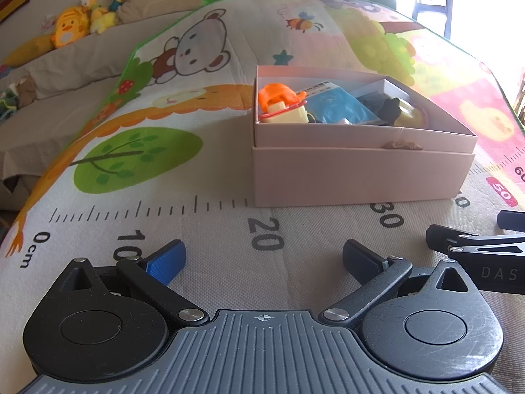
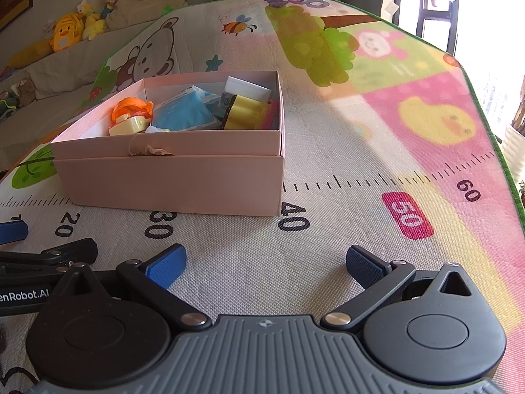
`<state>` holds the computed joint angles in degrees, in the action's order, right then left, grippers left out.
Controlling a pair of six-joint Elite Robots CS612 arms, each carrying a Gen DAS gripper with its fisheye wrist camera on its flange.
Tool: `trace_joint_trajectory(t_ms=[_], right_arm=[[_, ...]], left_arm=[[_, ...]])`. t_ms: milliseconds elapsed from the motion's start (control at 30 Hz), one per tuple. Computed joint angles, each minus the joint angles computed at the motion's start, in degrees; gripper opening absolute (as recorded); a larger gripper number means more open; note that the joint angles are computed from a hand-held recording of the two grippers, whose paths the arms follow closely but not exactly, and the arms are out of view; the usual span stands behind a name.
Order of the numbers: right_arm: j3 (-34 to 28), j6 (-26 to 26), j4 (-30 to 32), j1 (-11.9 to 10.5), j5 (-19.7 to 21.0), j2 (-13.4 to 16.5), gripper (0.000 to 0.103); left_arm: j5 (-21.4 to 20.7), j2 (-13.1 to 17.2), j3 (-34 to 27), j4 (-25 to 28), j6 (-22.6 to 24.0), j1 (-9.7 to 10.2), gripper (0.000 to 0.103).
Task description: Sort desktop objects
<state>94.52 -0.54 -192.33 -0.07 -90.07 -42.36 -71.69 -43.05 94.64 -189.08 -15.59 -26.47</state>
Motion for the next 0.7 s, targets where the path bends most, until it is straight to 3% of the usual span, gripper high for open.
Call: trace_joint_trajectory(t_ms=[700], right_arm=[[0.3, -0.1, -0.1, -0.1, 0.1, -0.1, 0.103]], left_arm=[[-1.4, -0.2, -0.2, 0.7, 0.4, 0.38, 0.103]])
